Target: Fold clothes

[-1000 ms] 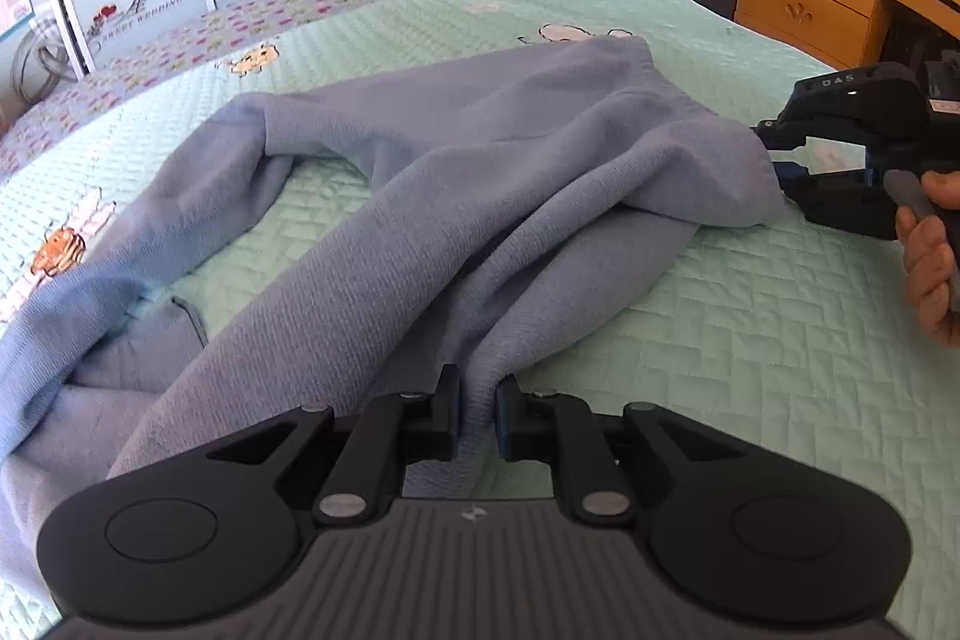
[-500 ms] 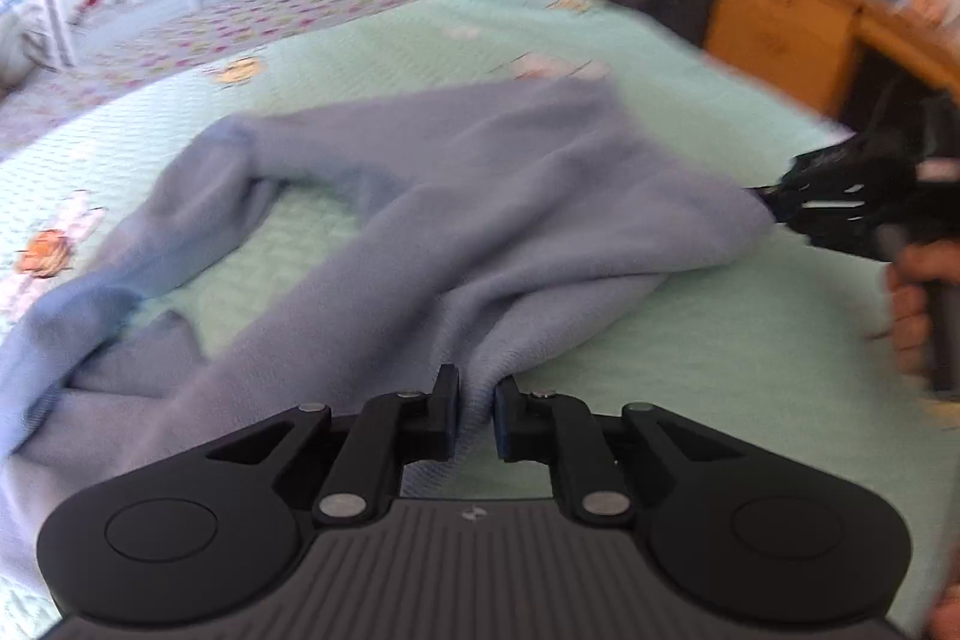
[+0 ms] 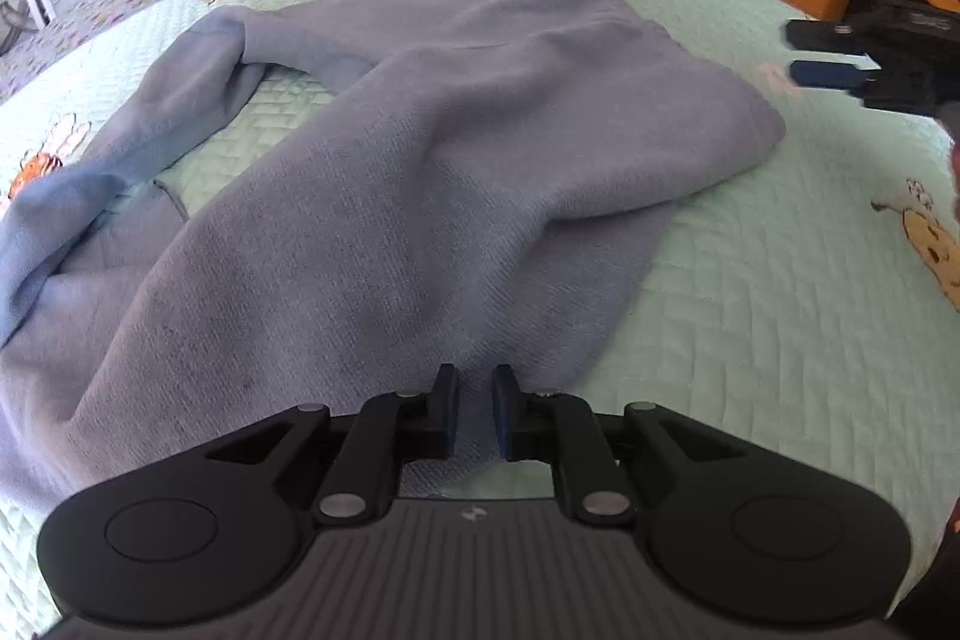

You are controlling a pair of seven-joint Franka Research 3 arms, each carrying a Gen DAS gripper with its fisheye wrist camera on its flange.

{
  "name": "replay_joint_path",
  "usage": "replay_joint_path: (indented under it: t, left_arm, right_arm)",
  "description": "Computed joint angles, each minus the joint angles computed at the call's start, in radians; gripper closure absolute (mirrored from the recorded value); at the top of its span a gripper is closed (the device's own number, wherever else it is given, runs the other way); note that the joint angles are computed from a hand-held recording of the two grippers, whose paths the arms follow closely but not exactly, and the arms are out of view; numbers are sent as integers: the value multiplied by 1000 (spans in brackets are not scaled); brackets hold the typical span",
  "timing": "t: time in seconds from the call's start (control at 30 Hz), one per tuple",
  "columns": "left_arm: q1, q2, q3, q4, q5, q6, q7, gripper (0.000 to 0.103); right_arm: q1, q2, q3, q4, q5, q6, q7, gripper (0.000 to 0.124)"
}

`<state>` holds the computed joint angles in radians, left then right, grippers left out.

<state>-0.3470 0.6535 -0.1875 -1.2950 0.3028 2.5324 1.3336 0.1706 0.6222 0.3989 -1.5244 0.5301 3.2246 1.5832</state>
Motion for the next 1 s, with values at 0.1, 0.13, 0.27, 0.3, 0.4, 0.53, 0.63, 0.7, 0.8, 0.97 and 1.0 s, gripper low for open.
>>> replay_joint_path:
  t: [0.1,0.13,0.27,0.3,0.4,0.53,0.63,0.7,0.8,0.97,1.0]
  left_arm:
    - [-30,-14,28,-36,69,26,8,89]
    - [-42,-17,39,-42,95,33,4,89]
    - [-50,-12,50,-44,140,54,2,88]
    - [-44,-13,44,-46,138,59,8,88]
    - [-23,-12,25,-47,117,66,37,86]
    - [-4,6,8,-10,74,40,81,80]
    - [-12,21,21,22,65,19,66,77]
    - [-20,25,29,31,70,8,56,76]
    - [-30,29,35,38,87,-1,65,76]
    - [-42,48,27,82,117,-49,163,91]
    - [-43,51,19,93,116,-65,201,95]
  right_arm:
    - [103,51,-135,98,-33,-77,53,70]
    - [126,69,-168,129,-44,-100,69,69]
    - [109,127,-144,208,-49,-165,56,68]
    - [88,131,-112,208,-35,-175,33,66]
    - [-26,125,54,157,62,-167,-103,65]
    - [-204,166,301,130,170,-160,-369,64]
    - [-228,200,316,180,156,-245,-493,60]
    - [-182,208,234,243,122,-336,-472,60]
    - [-93,204,97,318,77,-453,-364,68]
    - [54,124,-108,264,34,-439,-216,115]
    - [79,105,-138,241,26,-417,-208,116]
